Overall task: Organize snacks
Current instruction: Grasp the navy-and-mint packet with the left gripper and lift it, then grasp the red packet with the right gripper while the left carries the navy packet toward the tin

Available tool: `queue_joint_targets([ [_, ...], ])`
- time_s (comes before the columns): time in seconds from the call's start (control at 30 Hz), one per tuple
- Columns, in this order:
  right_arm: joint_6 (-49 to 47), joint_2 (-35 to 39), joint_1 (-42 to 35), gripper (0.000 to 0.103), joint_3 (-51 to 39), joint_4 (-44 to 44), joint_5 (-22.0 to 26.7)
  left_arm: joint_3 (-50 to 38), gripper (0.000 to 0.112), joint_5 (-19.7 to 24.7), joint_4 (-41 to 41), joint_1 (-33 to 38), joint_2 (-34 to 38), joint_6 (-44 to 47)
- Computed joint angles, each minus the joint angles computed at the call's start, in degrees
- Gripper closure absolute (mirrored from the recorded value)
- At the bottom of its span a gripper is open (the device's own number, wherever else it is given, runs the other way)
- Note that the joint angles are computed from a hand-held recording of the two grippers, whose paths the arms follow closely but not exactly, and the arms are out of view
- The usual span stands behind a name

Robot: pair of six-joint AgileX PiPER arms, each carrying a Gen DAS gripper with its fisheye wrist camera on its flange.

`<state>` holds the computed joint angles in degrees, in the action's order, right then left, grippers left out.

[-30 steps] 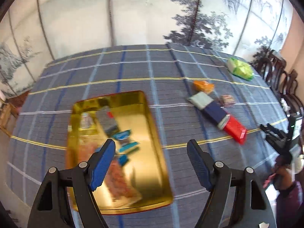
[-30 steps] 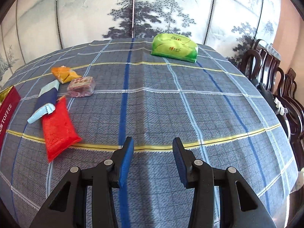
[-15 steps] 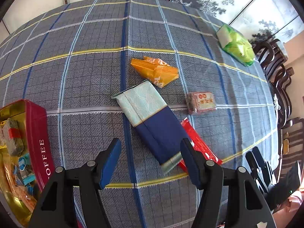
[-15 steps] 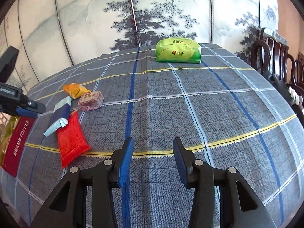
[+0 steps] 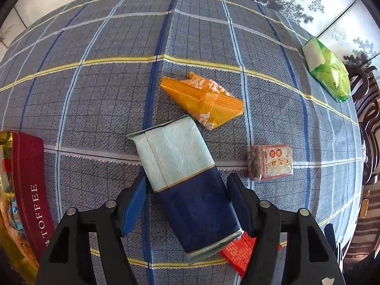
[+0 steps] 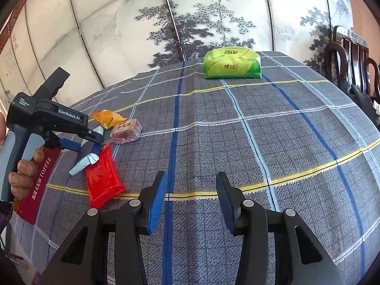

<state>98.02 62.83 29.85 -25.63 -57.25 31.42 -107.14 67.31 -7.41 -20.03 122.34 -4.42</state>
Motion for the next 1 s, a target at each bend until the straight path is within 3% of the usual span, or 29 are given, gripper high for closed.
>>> queue_joint_targets([
  [0.1,-0.3,-0.2,-0.9,0.059,0.2,0.4,-0.8,1.6,0.051,-1.9,3.8,-2.2,-0.6,-1.7],
  [0.17,-1.0,0.1,-1.3,0.059,0.0,1.0,-1.1,4.7,0.063,-4.7,5.1,-2.4,-2.4,-2.0],
  [0.27,-2.1,0.2,-2.1,0.059,0.0,2.2,-1.6,9.9,0.067,-7.6,3.0,-1.0,-5.6,3.7],
  [0.4,-5.0,0.7,-3.9,0.059,-0.2,4.8,-3.0,27.0,0.067,-16.4,-1.9,3.0,-18.5,12.4],
  [0.47,-6.5,1.1,-4.1,0.059,-0.5,5.7,-3.5,33.5,0.067,-18.5,-4.1,5.5,-24.7,16.6],
  [0.67,-22.2,5.8,-0.5,0.054,-5.7,13.0,-5.9,42.6,0.067,-17.0,-8.4,13.6,-37.0,27.4],
  [0.73,-29.7,8.4,1.2,0.04,-8.8,17.5,-7.0,44.0,0.067,-15.3,-10.1,16.6,-39.6,31.0],
  [0.8,-31.9,12.4,4.0,0.035,-12.5,16.5,-5.7,44.9,0.067,-13.9,-11.8,19.5,-41.6,34.0],
  [1.0,-45.2,23.3,4.2,0.035,-23.1,23.7,-3.2,45.9,0.067,-11.2,-16.2,29.0,-46.1,42.3],
])
